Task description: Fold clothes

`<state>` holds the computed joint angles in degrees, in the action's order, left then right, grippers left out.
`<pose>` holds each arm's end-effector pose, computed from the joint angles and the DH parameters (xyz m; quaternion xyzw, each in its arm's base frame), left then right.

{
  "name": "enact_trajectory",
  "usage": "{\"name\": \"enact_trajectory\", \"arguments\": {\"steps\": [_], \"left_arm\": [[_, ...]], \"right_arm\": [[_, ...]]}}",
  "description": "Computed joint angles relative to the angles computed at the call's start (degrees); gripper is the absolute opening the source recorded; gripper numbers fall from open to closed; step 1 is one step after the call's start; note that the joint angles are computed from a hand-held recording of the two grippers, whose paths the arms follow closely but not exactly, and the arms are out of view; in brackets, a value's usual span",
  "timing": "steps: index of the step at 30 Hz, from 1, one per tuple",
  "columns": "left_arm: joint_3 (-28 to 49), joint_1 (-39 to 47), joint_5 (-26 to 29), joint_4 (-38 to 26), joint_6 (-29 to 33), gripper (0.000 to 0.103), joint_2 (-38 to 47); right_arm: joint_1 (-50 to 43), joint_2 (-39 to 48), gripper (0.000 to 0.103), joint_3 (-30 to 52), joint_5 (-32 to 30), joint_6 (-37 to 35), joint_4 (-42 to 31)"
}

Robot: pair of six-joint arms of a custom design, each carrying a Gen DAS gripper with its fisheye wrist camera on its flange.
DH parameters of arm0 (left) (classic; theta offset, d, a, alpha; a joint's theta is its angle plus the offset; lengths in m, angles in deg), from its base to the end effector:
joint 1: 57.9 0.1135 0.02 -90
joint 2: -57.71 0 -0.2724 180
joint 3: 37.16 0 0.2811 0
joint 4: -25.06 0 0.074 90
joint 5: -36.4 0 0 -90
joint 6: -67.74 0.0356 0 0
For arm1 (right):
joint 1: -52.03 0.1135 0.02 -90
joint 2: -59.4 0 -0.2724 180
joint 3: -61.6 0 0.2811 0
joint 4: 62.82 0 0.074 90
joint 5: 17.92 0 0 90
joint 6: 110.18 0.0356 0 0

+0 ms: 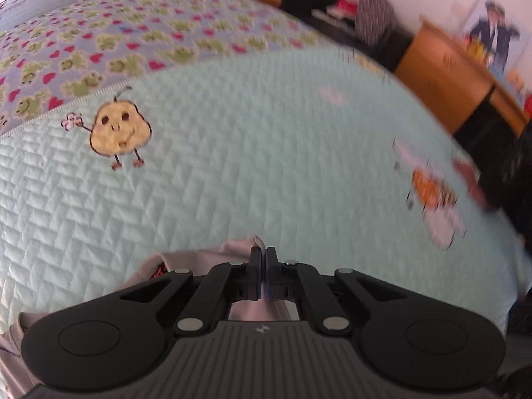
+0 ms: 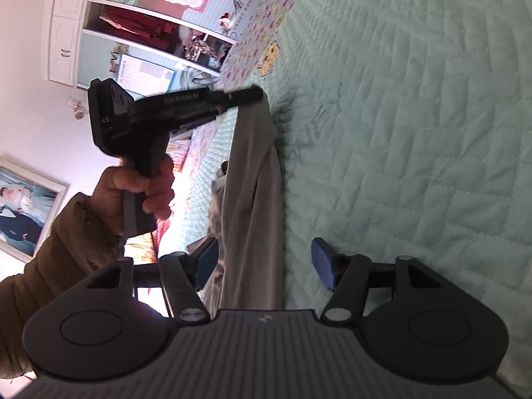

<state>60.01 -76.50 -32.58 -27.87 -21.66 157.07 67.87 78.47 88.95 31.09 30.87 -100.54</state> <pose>0.3812 -0.1418 0.2836 0.2103 0.9158 -0.2180 0.2638 0.1173 0.0576 0.1934 0.0764 0.8244 0.5126 0.2275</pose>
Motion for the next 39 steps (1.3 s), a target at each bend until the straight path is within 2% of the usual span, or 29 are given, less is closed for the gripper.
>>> {"name": "enact_trajectory", "arguments": {"steps": [5, 8, 11, 15, 17, 20, 24, 25, 26, 31, 33, 34, 35, 39], "left_arm": [[-3.50, 2.04, 2.24, 4.13, -2.51, 0.000, -2.55], [-4.61, 3.92, 5.53, 6.26, -4.36, 0.000, -3.60], [-4.71, 4.38, 6.44, 6.95, -4.28, 0.000, -3.82], [-5.38, 4.02, 6.89, 7.94, -4.63, 0.000, -4.05], [-5.77, 4.01, 7.39, 9.02, -4.84, 0.000, -4.35], [-5.67, 3.91, 7.78, 9.92, -4.99, 0.000, -4.23], [-5.55, 3.94, 7.59, 10.57, -5.47, 0.000, -3.86], [-5.50, 3.80, 7.16, 10.36, -5.03, 0.000, -3.53], [-5.39, 3.63, 6.68, 10.10, -4.50, 0.000, -3.13], [-4.40, 2.59, 2.32, 8.80, -3.42, 0.003, -0.66], [-4.52, 2.70, 0.94, 8.75, -4.26, 0.021, -0.86], [-4.97, 3.13, 0.64, 9.02, -5.37, 0.041, -1.84], [-5.38, 3.57, 0.34, 9.27, -6.48, 0.051, -2.79], [-6.36, 6.27, -3.30, 6.05, -8.47, 0.059, -7.45]], "right_arm": [[-1.63, 0.65, 0.065, -4.03, -6.60, 2.93, 8.22], [-3.56, -0.58, 0.064, -5.86, -10.04, 4.20, 10.81], [-3.26, 0.60, 0.058, -6.71, -10.78, 3.68, 13.15], [-0.27, 7.32, 0.048, -4.09, -8.21, -0.85, 13.51], [1.91, 8.63, 0.034, -2.68, -4.20, -3.37, 10.65], [5.57, 10.02, 0.034, -1.81, 0.47, -2.82, 11.08], [8.04, 15.54, 0.034, 0.14, 2.51, -2.70, 14.16], [8.44, 16.32, 0.022, 0.92, 3.33, -3.36, 13.32], [9.01, 16.45, 0.000, 1.80, 5.00, -4.25, 11.17], [8.66, 11.63, 0.000, 3.05, 8.14, -3.71, 2.64], [8.69, 11.04, 0.000, 2.67, 8.28, -2.22, 2.46], [8.28, 10.72, 0.000, 2.16, 7.79, -1.42, 2.79], [7.46, 10.00, 0.000, 1.43, 6.85, -0.44, 3.20], [3.59, 8.55, 0.000, -0.37, 2.40, 2.69, 4.35]]}}
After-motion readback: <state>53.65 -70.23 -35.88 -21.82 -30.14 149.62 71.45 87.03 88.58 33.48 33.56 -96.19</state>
